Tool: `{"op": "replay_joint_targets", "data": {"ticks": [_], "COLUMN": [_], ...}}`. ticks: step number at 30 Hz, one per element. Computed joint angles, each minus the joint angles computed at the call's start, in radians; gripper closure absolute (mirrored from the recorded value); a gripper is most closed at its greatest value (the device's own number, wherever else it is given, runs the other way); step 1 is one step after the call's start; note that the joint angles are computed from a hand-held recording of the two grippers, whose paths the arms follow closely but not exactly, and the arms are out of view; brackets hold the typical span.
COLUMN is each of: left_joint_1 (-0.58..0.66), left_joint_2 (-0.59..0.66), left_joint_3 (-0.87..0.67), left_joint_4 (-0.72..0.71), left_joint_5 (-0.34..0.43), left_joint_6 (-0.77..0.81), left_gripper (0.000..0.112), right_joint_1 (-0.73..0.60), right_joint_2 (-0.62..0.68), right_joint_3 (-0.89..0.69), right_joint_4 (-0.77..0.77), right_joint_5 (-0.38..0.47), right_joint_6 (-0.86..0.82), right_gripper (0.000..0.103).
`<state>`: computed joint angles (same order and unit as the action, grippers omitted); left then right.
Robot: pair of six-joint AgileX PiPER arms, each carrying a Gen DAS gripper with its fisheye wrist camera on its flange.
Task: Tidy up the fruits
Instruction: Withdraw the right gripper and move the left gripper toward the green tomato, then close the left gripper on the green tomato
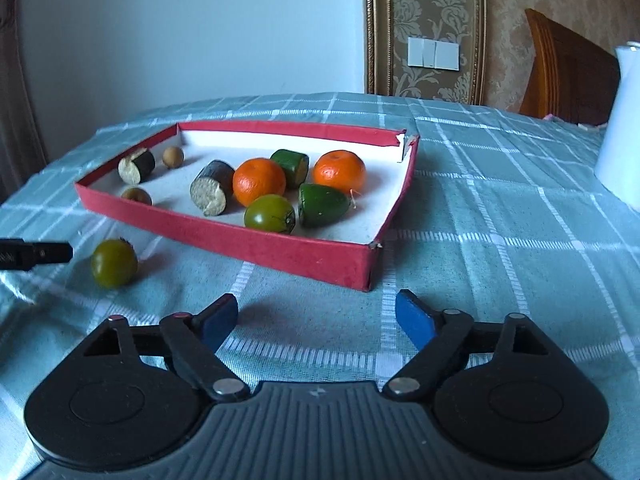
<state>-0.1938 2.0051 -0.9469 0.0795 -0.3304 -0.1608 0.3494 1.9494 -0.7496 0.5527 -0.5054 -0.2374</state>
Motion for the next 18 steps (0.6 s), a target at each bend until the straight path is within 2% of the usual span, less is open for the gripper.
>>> {"op": "replay_joint_targets", "data": {"ticks": [7, 10, 18], "left_joint_1": [-0.108, -0.121, -0.144], "left_joint_2": [-0.028, -0.025, -0.019], "left_joint_3": [0.008, -0.006, -0.017], "left_joint_4": [-0.1, -0.016, 0.027], "left_joint_5": [-0.004, 0.01, 0.01], "left_joint_6": [0.12, 0.026, -0.027], "left_gripper": [0.009, 0.009, 0.009], "right_joint_1": [-0.013, -0.012, -0.006], "right_joint_2": [-0.002, -0.002, 0.001], "right_joint_3": [0.005, 0.002, -0.004], "right_joint_4": [-0.055, -0.051, -0.027], "right_joint_5": [0.005, 0.007, 0.011], "right_joint_6": [0.046, 0.041, 0.015], "right_gripper": [0.012, 0.012, 0.011]}}
